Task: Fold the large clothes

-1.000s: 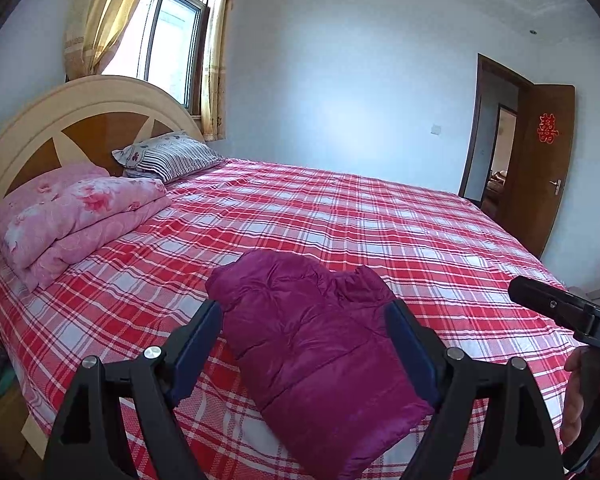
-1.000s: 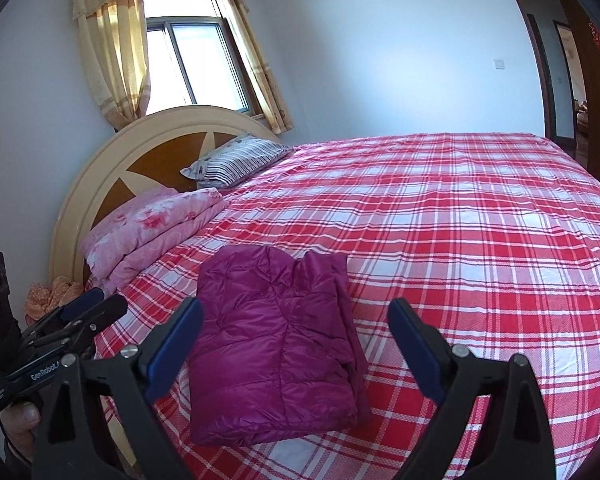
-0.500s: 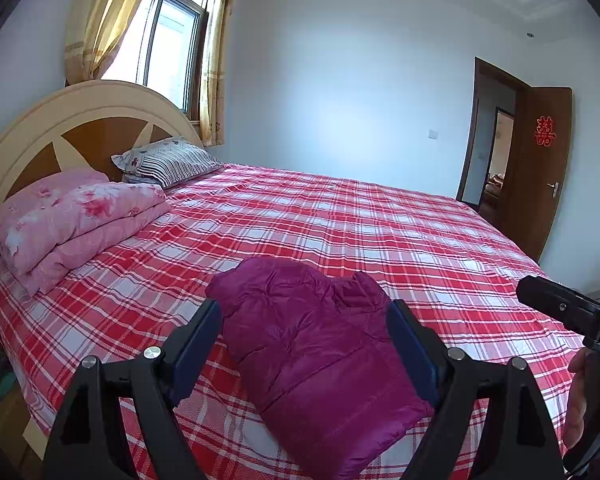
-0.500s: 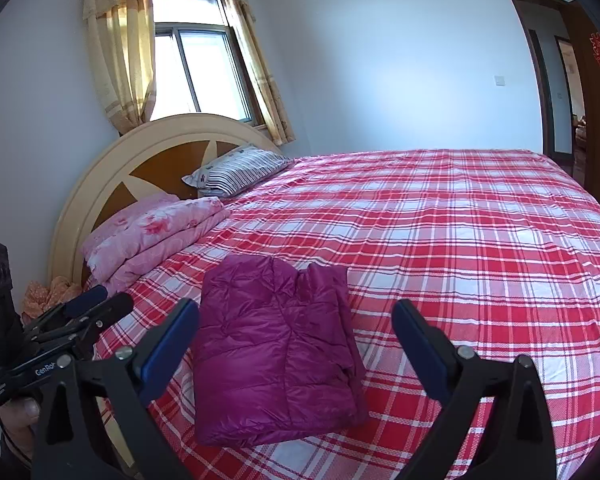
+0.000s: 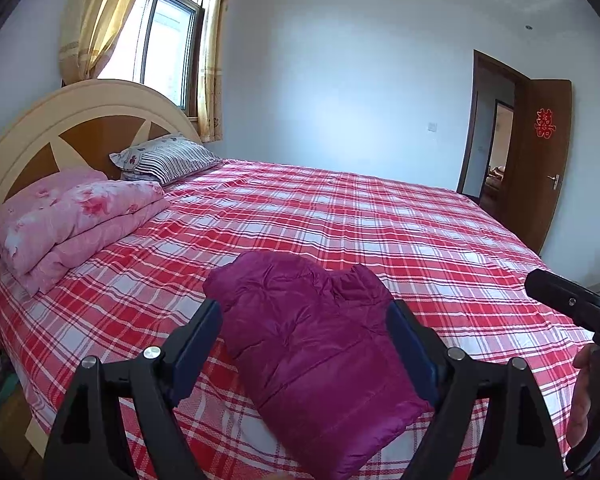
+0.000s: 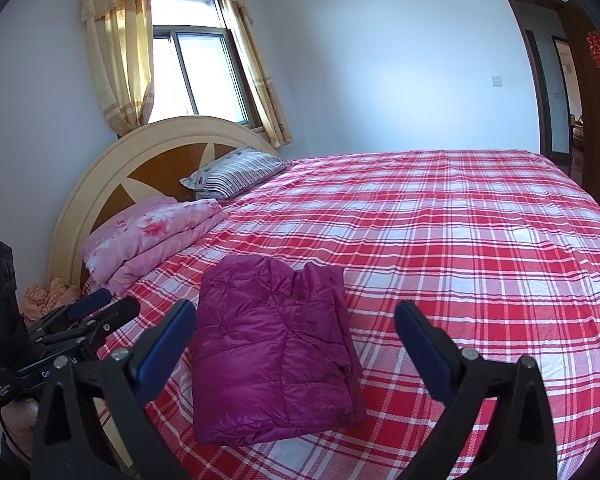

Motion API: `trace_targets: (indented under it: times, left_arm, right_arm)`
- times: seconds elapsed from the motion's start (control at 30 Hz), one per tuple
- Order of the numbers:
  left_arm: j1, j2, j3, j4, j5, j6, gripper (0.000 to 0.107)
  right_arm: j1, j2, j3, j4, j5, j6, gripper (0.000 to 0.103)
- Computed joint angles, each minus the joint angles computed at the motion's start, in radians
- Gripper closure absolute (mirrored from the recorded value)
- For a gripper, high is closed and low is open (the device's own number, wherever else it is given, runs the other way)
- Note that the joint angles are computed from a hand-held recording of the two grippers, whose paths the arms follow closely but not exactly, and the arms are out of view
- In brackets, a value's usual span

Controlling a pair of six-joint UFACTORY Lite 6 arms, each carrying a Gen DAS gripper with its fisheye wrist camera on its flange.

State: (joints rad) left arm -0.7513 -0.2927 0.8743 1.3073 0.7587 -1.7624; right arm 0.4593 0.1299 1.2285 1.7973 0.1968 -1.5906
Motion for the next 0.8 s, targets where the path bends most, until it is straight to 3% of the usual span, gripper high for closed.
trace_targets:
  times: [0.23, 0.33, 0.8]
  left_arm:
    - [-0.017, -0.008, -0.001, 0.018, 0.042, -0.023, 0.022]
    - [-0.019, -0.011, -0.001, 0.021, 0.060, -0.030, 0.008]
    - [-0.016, -0.010, -0.021, 0.049, 0.082, -0.065, 0.005]
  right_arm:
    - [-0.009, -0.007, -0.011, 0.024, 0.007, -0.021, 0.001]
    - [-0.005, -0.014, -0.015, 0.040, 0.005, -0.038, 0.001]
    - [0.019, 0.002, -0.010, -0.007, -0.008, -0.005, 0.001]
